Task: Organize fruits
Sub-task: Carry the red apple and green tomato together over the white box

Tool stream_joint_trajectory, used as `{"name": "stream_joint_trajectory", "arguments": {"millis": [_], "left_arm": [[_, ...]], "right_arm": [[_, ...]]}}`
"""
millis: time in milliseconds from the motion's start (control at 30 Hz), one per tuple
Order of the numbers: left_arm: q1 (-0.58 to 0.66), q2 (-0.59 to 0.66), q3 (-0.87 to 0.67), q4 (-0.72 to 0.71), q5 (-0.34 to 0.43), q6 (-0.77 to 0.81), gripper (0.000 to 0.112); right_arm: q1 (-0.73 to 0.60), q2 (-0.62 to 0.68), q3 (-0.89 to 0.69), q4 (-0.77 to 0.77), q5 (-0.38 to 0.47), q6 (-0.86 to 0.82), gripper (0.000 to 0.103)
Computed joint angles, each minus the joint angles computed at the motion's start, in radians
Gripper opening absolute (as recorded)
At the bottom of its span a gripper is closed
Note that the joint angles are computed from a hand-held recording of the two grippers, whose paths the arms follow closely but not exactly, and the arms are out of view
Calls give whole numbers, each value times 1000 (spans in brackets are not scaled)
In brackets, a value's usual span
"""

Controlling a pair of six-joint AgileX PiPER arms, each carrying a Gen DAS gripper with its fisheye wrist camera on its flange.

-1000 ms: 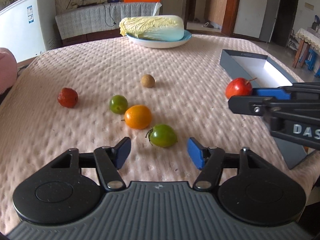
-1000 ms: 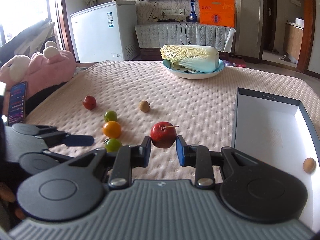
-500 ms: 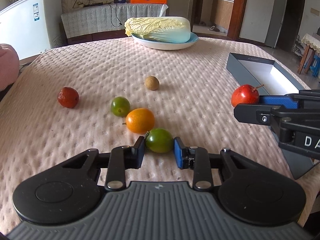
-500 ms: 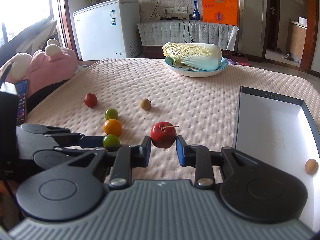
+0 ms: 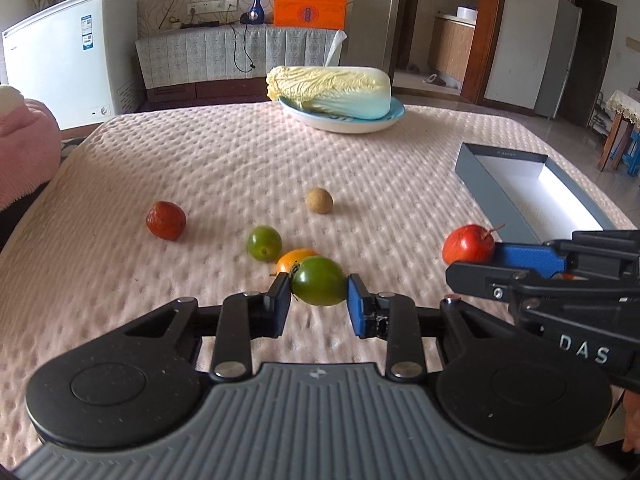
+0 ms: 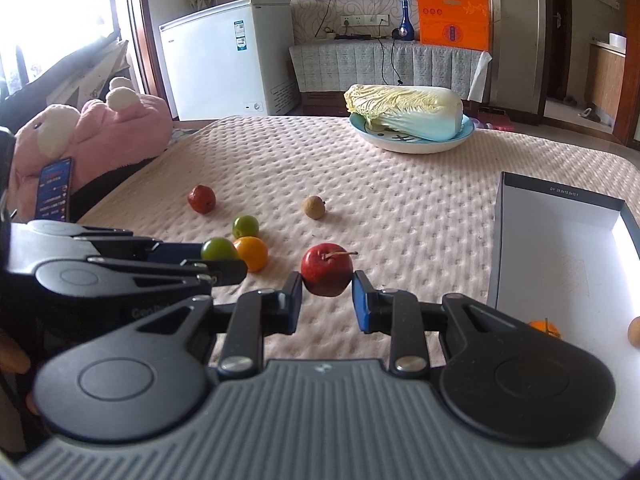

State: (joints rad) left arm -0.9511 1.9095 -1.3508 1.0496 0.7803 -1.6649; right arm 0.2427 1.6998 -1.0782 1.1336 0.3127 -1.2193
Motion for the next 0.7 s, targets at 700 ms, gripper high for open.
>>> {"name": "stream_joint_trajectory", "arguments": {"millis": [700], "left_arm": [[-22, 49, -114, -26, 63, 48, 35]], "right_arm": [[-42, -36, 28, 69, 35, -85, 30]]}}
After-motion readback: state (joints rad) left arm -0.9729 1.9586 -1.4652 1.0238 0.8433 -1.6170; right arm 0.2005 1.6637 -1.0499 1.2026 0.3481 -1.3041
